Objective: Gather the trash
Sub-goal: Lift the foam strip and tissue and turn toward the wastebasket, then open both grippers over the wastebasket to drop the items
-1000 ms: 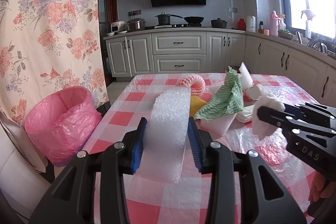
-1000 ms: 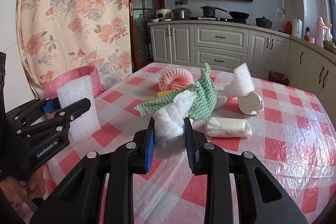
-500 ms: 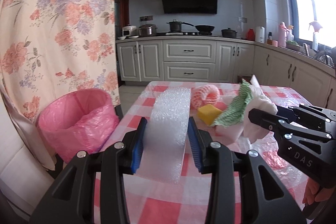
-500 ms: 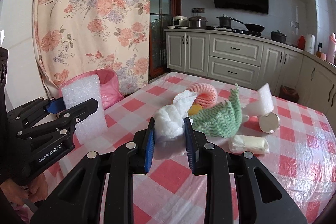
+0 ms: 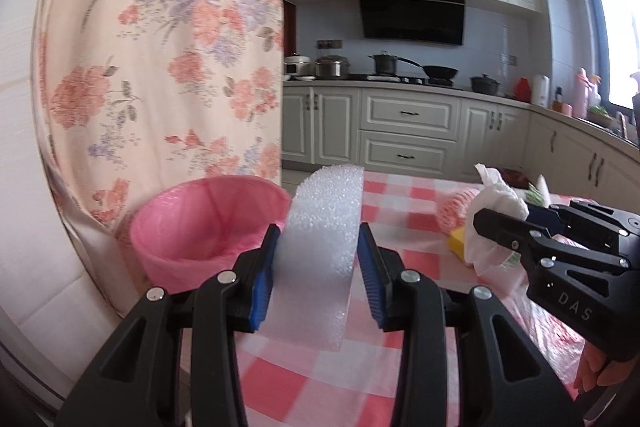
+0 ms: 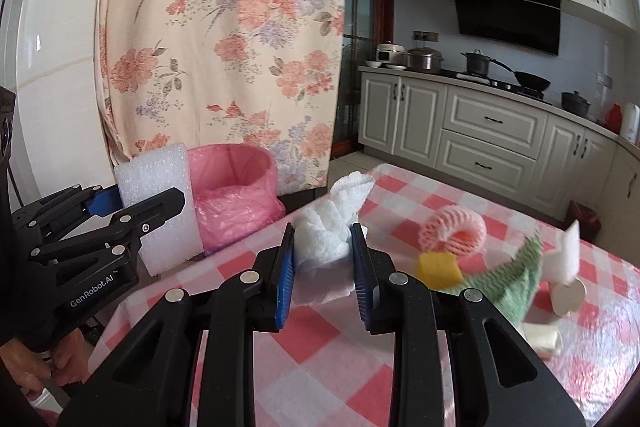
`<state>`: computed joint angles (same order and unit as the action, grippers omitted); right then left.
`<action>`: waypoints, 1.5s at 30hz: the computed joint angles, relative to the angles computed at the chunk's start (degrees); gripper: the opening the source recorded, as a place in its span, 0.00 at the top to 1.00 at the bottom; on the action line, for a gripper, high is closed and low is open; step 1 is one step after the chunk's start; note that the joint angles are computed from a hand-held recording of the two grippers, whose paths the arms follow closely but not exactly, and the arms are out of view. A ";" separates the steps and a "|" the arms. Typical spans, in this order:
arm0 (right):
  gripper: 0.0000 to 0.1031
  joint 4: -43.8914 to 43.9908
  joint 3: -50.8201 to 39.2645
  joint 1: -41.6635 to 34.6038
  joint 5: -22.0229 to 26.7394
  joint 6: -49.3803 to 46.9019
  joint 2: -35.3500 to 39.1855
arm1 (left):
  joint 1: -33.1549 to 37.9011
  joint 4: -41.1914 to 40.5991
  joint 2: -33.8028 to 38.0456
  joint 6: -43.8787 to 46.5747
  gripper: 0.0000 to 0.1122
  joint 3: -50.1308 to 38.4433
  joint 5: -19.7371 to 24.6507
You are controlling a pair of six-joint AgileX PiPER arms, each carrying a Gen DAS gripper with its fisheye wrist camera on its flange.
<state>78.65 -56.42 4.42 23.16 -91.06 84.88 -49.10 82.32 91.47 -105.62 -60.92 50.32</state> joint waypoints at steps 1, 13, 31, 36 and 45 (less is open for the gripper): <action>0.74 -0.38 -1.17 1.15 -0.29 0.46 0.81 | 0.66 0.17 -0.52 0.09 0.66 0.26 0.16; 0.73 -8.45 -17.37 10.72 0.05 11.56 11.92 | 13.39 0.49 -4.85 4.61 0.66 0.69 -4.06; 0.73 -30.93 -58.09 16.29 12.06 40.11 39.58 | 34.83 -4.09 5.31 14.46 0.66 -10.37 -19.37; 0.70 -34.79 -71.37 16.90 17.45 46.13 47.81 | 37.53 -5.97 8.25 15.71 0.65 -10.91 -22.36; 0.33 -32.63 -77.43 15.95 21.23 47.71 52.44 | 39.42 -2.23 8.78 10.72 0.46 -8.09 -23.86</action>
<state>46.02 -133.85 20.38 44.39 -43.35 137.31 -9.68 80.10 100.25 -94.91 -69.01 26.46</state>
